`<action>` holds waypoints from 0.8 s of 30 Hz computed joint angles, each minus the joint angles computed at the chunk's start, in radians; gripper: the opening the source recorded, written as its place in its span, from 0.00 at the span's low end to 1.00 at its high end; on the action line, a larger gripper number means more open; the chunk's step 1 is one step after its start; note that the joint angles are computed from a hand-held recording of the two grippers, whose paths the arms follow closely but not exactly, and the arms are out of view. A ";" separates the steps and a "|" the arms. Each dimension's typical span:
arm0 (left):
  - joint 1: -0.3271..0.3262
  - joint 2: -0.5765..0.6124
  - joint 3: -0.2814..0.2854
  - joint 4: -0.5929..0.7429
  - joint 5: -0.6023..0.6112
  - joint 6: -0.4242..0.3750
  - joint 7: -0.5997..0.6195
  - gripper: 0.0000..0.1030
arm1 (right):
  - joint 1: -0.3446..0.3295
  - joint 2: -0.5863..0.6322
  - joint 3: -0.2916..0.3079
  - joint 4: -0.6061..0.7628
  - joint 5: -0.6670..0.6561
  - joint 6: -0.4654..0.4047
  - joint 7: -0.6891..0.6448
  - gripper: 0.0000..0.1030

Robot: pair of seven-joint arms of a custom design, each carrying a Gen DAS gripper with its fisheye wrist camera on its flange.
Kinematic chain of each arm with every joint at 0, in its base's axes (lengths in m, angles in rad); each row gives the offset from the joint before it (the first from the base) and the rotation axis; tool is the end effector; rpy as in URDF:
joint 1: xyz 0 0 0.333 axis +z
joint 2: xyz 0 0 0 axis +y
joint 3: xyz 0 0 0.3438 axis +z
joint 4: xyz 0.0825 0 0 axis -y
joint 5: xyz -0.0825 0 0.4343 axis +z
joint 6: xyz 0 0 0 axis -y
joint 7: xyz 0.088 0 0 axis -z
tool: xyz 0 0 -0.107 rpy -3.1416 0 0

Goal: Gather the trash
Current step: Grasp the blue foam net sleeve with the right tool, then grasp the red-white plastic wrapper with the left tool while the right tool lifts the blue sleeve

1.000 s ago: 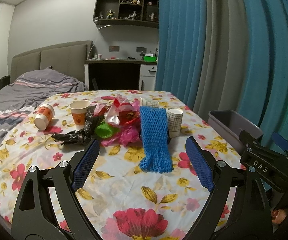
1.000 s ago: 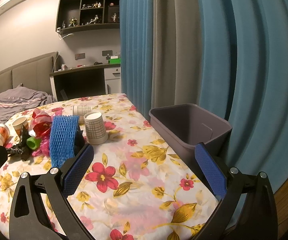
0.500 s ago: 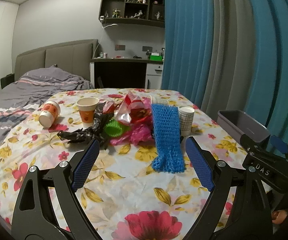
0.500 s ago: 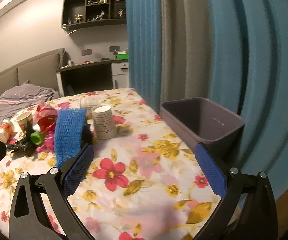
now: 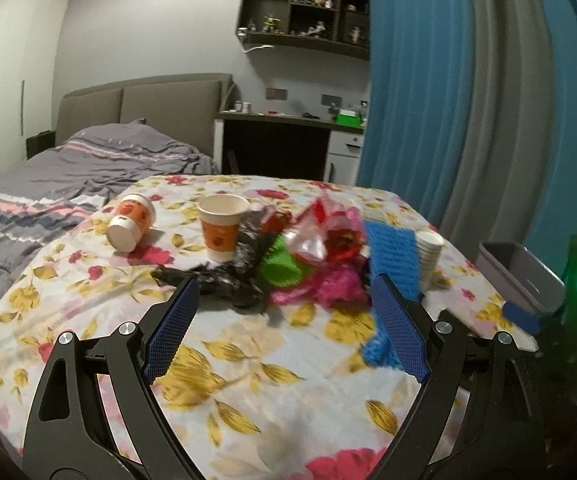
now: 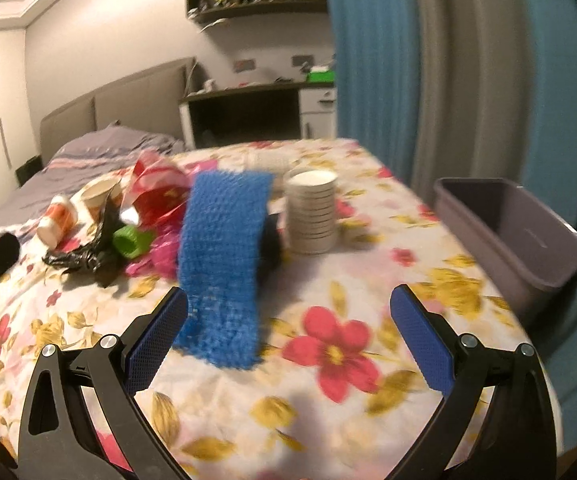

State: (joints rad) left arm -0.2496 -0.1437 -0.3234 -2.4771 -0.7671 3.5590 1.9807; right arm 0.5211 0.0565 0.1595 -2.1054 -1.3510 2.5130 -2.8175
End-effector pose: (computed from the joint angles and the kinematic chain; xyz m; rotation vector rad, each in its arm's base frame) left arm 0.4733 -0.2083 0.4663 -1.4849 1.6537 -1.1770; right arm 0.4806 0.3983 0.4230 -1.4669 1.7766 -0.8478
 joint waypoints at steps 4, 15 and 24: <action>0.013 0.013 0.007 0.020 -0.017 -0.004 0.013 0.84 | -0.015 0.069 -0.018 0.060 0.095 0.082 -0.100 0.87; 0.027 0.039 0.016 0.048 -0.020 -0.034 0.020 0.84 | -0.015 0.151 -0.079 0.095 0.394 0.277 -0.374 0.22; 0.004 0.065 0.017 0.071 -0.011 -0.039 0.045 0.84 | 0.007 0.028 -0.100 -0.009 0.066 0.283 -0.098 0.05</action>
